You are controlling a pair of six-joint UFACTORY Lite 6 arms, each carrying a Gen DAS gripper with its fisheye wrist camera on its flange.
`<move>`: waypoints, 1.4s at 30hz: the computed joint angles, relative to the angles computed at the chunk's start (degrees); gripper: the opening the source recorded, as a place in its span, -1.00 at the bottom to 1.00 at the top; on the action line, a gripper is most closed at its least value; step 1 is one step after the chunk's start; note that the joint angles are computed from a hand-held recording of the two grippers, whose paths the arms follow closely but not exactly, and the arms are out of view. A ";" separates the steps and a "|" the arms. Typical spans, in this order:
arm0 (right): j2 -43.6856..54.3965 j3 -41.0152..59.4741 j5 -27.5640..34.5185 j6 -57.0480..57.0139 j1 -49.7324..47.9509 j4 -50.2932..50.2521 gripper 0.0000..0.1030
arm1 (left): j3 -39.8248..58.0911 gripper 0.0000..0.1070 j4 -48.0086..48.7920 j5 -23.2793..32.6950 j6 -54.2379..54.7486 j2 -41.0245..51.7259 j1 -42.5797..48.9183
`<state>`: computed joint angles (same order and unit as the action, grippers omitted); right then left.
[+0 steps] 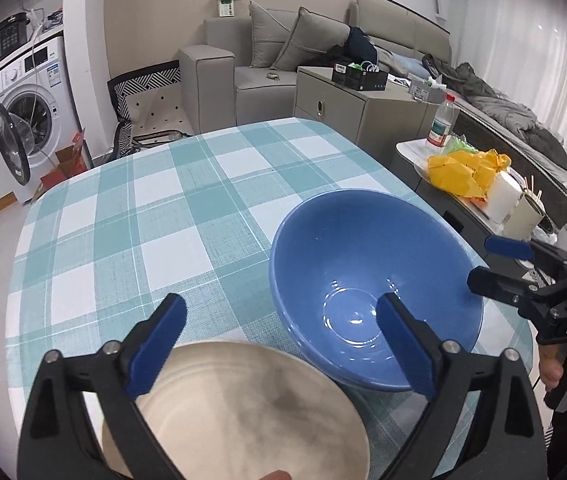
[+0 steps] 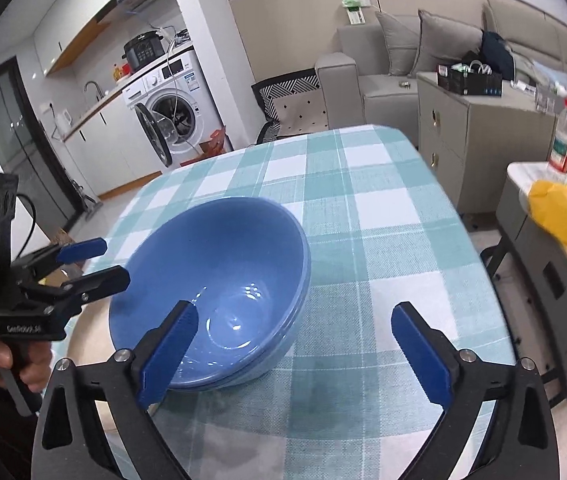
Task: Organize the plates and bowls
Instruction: 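Open both tools and withdraw them from the stacked blue bowls, then close both tools on the rim of the nested blue bowls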
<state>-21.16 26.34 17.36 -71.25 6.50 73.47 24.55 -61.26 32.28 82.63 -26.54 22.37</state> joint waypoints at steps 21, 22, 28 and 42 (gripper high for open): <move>8.08 -0.13 -0.16 -18.73 2.75 19.46 0.98 | -0.52 0.93 -10.25 -1.96 8.19 7.30 -2.37; 8.60 0.05 -0.17 -19.07 2.91 19.76 0.98 | -0.32 0.93 -10.38 -1.70 8.26 7.85 -2.36; 10.07 0.46 0.18 -20.61 3.22 21.54 0.98 | -0.22 0.93 -11.91 -2.84 9.27 9.17 -3.92; 15.69 3.21 5.05 -20.03 0.49 21.17 0.76 | 1.60 0.83 -13.22 0.25 9.11 13.74 -3.41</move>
